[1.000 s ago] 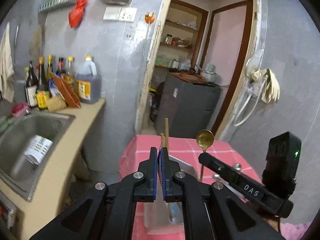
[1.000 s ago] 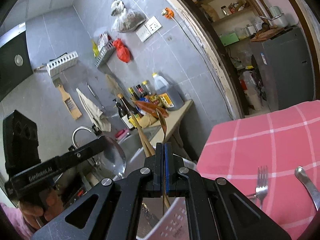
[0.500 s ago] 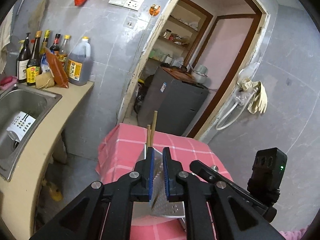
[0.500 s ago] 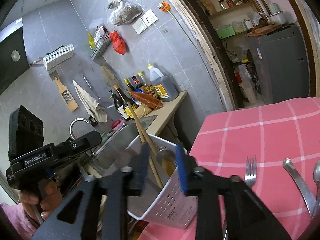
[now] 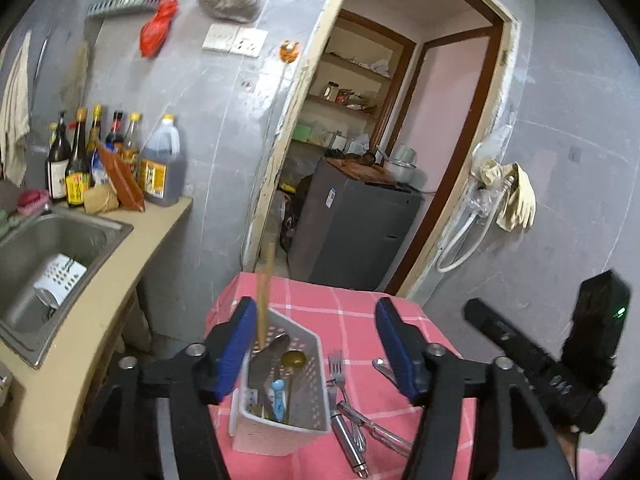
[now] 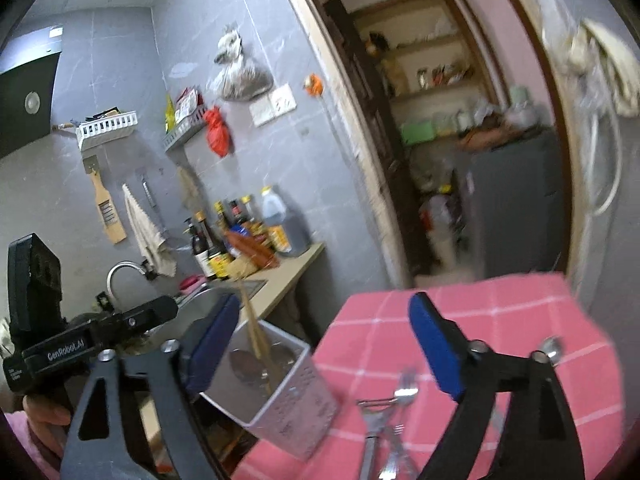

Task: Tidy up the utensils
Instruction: 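Release the knife and gold spoon into the white caddy with both tools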

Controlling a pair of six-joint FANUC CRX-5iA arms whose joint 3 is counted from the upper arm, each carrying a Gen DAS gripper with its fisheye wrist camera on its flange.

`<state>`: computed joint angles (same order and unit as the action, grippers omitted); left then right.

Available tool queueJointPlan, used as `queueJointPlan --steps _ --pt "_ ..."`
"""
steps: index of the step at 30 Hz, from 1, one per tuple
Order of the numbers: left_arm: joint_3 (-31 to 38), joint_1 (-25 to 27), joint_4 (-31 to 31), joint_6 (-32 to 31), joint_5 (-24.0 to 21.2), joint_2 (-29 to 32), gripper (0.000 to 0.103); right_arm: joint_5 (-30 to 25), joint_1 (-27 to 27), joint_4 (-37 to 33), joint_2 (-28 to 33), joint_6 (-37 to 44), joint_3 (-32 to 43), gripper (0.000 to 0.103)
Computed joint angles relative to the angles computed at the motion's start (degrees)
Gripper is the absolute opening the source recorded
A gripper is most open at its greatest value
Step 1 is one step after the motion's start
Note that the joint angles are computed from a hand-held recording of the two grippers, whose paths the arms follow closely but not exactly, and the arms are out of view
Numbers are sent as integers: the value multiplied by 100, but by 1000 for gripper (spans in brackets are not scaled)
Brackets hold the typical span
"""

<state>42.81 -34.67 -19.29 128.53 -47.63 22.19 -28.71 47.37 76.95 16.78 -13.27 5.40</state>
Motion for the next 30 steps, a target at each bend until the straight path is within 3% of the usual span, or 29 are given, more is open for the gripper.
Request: queueJointPlan --steps 3,5,9,20,30 --pt "189 -189 -308 143 -97 87 78 -452 49 187 -223 17 -174 102" --pt "364 -315 -457 173 -183 189 83 -717 69 249 -374 46 -301 102" --pt "833 -637 -931 290 -446 471 101 -1133 127 244 -657 155 -567 102" --pt "1719 -1000 -1037 238 -749 1200 103 -1659 122 12 -1286 396 -1339 102" --pt "2888 -1020 -376 141 -1604 2256 103 -1345 -200 -895 -1541 946 -1813 102"
